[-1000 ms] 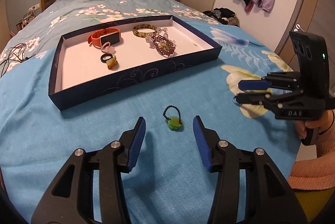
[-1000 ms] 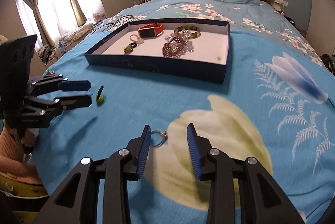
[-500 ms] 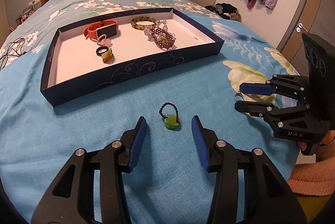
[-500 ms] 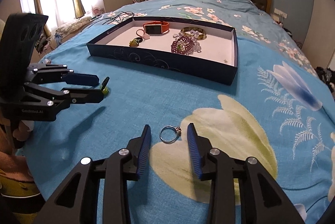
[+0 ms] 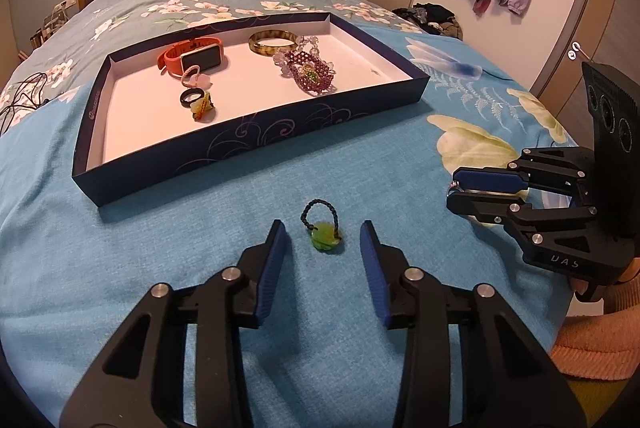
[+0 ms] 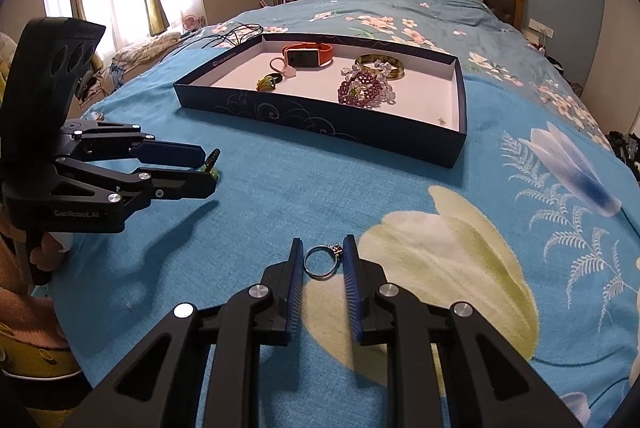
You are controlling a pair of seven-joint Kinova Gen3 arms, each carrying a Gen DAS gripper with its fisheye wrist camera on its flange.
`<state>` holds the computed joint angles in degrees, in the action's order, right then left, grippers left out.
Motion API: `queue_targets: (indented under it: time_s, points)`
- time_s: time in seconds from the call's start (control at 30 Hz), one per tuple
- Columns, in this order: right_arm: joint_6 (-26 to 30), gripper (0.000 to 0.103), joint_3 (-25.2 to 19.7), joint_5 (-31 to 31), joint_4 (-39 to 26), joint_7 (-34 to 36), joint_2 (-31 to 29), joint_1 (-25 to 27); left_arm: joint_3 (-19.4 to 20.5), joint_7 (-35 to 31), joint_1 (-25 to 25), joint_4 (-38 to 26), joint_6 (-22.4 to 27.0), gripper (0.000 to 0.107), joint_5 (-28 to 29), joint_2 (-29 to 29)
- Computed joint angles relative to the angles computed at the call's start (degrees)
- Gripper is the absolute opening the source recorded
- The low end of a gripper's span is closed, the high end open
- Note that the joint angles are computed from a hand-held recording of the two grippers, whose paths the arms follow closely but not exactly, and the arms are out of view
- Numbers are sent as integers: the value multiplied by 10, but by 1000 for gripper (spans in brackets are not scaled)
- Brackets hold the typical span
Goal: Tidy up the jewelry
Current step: 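Move the right gripper to the silver ring while the left approaches the black hair tie, then grasp the silver ring with the right gripper while the left grasps the black hair tie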
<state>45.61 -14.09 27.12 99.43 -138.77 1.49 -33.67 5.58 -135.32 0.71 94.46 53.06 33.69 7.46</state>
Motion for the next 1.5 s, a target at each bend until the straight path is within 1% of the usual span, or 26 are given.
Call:
queue_targets:
  time_s: [0.13, 0.27, 0.57, 0.67, 1.07, 1.5]
  points:
    - [-5, 18, 0, 0, 1, -4, -1, 0, 0, 9, 3, 0, -6, 24, -8, 0]
    - [-15, 18, 1, -5, 7, -5, -6, 5, 0, 15, 3, -1, -8, 17, -10, 1]
    - [-29, 18, 0, -4, 8, -4, -8, 10, 0, 16, 2, 2, -14, 16, -12, -2]
    - [-37, 18, 1, -8, 8, -2, -8, 13, -1, 26, 6, 7, -28, 16, -21, -7]
    - [-57, 18, 5, -9, 2, 3, -7, 20, -9, 13, -3, 11, -30, 16, 6, -21]
    - [-56, 18, 8, 14, -18, 1, 3, 16, -16, 7, -4, 15, -42, 16, 20, -36]
